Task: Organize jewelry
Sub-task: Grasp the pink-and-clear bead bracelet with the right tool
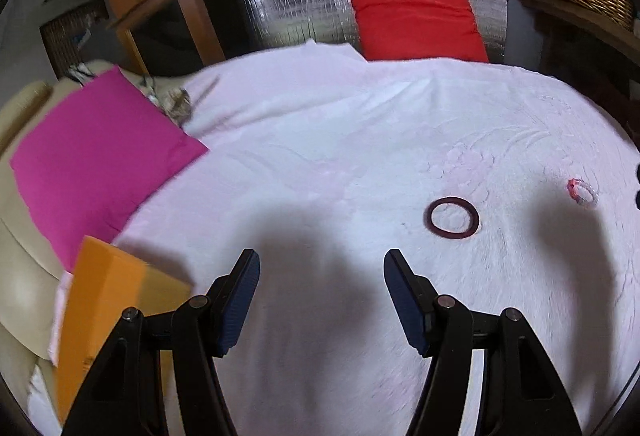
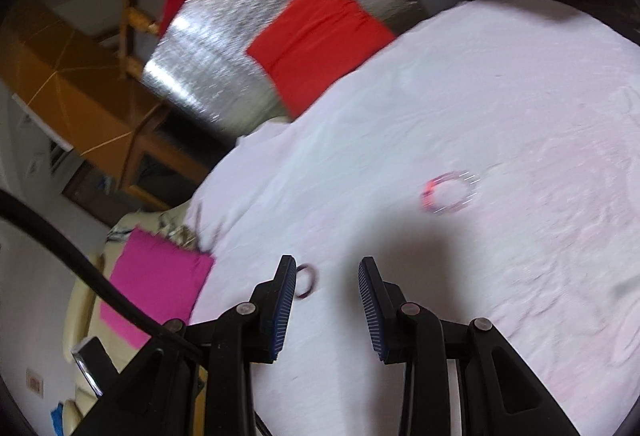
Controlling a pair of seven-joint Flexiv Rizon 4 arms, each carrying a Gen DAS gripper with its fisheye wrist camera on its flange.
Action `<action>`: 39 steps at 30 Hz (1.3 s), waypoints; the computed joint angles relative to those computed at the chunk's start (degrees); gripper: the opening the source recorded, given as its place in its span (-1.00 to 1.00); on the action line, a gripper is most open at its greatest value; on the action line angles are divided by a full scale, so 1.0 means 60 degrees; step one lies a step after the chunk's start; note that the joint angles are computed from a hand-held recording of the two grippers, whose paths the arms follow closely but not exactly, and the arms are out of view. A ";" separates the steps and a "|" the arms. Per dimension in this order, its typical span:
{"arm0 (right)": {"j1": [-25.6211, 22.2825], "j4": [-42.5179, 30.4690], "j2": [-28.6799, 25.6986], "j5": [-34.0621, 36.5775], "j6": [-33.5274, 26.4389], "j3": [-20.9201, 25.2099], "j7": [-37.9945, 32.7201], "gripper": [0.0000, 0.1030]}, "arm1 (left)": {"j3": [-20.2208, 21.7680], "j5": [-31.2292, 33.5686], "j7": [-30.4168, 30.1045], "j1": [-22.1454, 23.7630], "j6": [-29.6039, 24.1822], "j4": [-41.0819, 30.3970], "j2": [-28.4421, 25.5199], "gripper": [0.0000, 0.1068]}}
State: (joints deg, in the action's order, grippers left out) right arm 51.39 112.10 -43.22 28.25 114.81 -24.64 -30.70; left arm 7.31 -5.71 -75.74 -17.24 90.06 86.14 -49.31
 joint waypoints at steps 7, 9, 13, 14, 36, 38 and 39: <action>-0.1148 0.0030 -0.0191 -0.0262 -0.0565 0.0431 0.0776 -0.31 | -0.0343 -0.0172 -0.0068 0.0240 -0.0902 -0.1101 -0.0832 0.22; -0.1480 -0.0181 -0.0311 -0.0792 -0.1112 0.0537 0.0972 -0.31 | -0.0304 -0.0073 -0.0020 0.0259 -0.1043 -0.1352 -0.1026 0.22; -0.1413 -0.0373 -0.0558 -0.1456 -0.1998 0.0133 0.1551 -0.31 | -0.0181 0.0048 -0.0084 0.0297 -0.1621 -0.1868 -0.1375 0.22; -0.1264 -0.0389 -0.0625 -0.1623 -0.2330 -0.0127 0.1715 -0.31 | -0.0150 0.0078 -0.0155 0.0294 -0.1682 -0.1944 -0.1423 0.22; 0.0820 -0.0504 -0.1628 -0.5804 -0.5220 -0.3211 0.3876 -0.83 | -0.0376 0.0343 -0.0232 0.0488 -0.1469 -0.1965 -0.1433 0.23; 0.0815 -0.0460 -0.1604 -0.6020 -0.5090 -0.3233 0.4071 -0.83 | -0.0404 0.0332 -0.0211 0.0500 -0.1467 -0.1967 -0.1437 0.23; 0.0819 -0.0332 -0.1553 -0.6047 -0.4816 -0.3235 0.4197 -0.83 | -0.0397 0.0325 -0.0212 0.0494 -0.1471 -0.1989 -0.1448 0.22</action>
State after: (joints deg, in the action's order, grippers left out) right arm 56.31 110.11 -52.54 -8.03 85.92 -44.05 -5.52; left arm 4.93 -3.76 -77.01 -14.28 81.23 74.20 -58.00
